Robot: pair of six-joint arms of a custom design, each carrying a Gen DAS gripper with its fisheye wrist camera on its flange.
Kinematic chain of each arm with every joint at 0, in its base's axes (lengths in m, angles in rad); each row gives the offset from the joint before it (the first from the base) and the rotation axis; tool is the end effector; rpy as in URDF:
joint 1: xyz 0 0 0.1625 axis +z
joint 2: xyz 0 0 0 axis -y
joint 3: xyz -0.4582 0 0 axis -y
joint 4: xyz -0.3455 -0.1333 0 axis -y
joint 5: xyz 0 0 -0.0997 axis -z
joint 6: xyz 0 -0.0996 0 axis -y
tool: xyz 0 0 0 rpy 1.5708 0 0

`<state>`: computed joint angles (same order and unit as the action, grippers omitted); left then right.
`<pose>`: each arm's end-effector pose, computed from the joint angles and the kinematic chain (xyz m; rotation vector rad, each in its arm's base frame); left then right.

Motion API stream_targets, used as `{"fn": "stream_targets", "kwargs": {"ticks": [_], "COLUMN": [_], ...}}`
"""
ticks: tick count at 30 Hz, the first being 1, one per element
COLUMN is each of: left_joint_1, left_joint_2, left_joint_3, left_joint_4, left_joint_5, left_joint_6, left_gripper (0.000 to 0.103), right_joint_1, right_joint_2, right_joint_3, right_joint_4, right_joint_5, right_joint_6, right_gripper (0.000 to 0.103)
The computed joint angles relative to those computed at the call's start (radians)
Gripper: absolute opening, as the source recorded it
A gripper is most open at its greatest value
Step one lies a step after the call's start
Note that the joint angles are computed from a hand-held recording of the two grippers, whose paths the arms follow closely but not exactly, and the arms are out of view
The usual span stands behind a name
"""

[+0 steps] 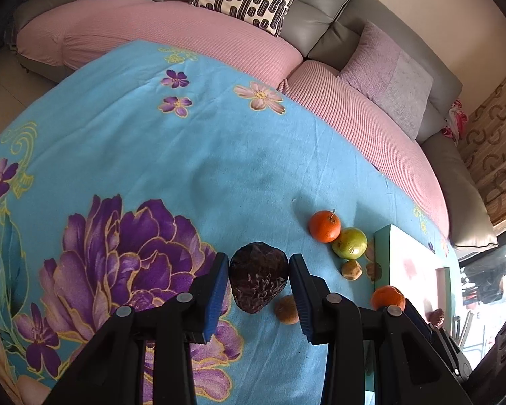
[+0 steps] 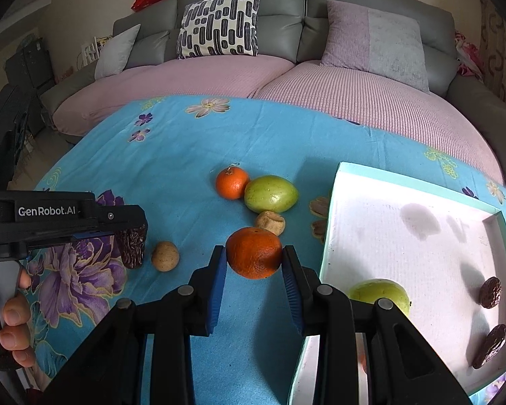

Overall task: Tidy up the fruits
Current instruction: 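Carry the date with the left tool while the right tool carries the mandarin over the tray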

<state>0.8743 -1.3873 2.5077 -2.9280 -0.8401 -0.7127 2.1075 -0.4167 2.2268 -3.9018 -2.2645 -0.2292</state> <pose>-0.0702 -0.3954 0.2532 -0.1391 2.5932 -0.8779 0.2959 -0.3612 -0.0045 0.6901 -2.3389 0.7736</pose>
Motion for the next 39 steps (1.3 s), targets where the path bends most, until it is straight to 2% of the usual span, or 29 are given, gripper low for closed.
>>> {"fn": "stream_targets", "kwargs": {"ticks": [8,17,31,39], "left_joint_1": [-0.064,-0.107,-0.138,-0.162], "left_joint_2": [-0.035,-0.007,0.072,0.163], "left_joint_3": [0.018,0.022,-0.002,-0.045], "left_joint_4": [0.007,0.026,0.071,0.075], "left_joint_5": [0.07,0.113,0.099,0.051], "left_joint_6": [0.001,-0.008,0.002,0.042], "left_gripper": [0.039,0.039,0.039,0.039], "right_joint_1": [0.016,0.014,-0.029,-0.085], "right_joint_2": [-0.024,-0.048,-0.108,-0.154], "right_joint_3": [0.023,0.054,0.107,0.149], "right_joint_4": [-0.053,-0.115,-0.21,-0.281], "right_joint_5": [0.014,0.02,-0.007,-0.047], "right_joint_6": [-0.008,-0.01,-0.005,0.003], "right_gripper": [0.035,0.035,0.035,0.035]}}
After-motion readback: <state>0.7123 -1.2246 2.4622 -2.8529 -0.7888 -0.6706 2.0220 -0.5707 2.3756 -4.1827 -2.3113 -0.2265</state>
